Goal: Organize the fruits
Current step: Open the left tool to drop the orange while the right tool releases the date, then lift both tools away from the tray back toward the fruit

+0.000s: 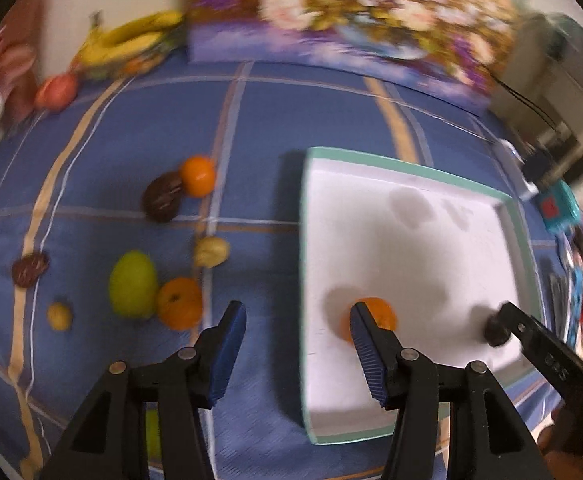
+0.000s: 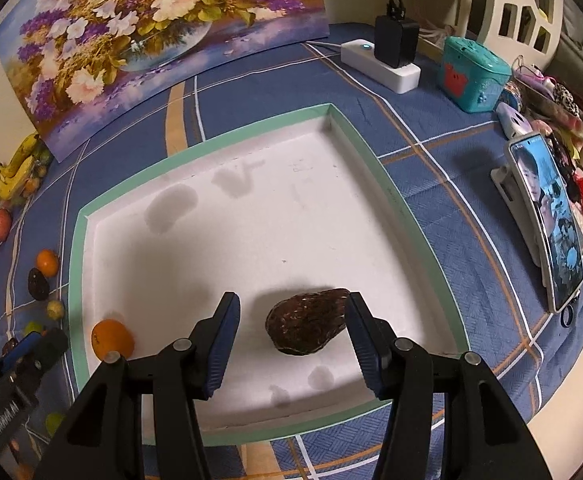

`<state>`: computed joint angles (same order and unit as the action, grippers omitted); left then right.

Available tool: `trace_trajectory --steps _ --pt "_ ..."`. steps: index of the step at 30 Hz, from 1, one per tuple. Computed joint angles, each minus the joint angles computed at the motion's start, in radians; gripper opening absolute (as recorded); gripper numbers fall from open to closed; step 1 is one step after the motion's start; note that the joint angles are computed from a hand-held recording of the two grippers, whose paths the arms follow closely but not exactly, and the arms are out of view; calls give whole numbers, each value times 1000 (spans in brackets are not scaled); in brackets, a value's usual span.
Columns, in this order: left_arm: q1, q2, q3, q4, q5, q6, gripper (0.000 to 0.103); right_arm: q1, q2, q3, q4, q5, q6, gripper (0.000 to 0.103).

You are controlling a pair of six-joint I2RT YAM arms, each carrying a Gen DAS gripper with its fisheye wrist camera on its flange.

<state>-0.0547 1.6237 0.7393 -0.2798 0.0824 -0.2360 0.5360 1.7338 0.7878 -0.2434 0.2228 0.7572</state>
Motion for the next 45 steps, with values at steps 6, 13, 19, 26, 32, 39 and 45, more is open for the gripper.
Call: trace_trajectory --steps 6,13,19,26,32,39,45 --pt "98 12 -3 -21 25 -42 58 16 3 6 5 4 -8 56" --pt "150 14 -1 -49 35 -65 58 24 13 14 6 1 -13 56" --pt "138 31 8 -73 -44 -93 85 38 42 40 -11 9 -32 67" --pt "155 22 -11 -66 -113 -87 103 78 71 76 -34 55 -73 85" --pt "161 -11 -39 -44 -147 -80 103 96 59 64 -3 100 -99 93" --pt "160 -36 -40 -43 -165 -75 103 118 33 45 48 151 -119 94" --pt "152 -41 -25 -47 -167 -55 103 110 19 5 117 132 -115 94"
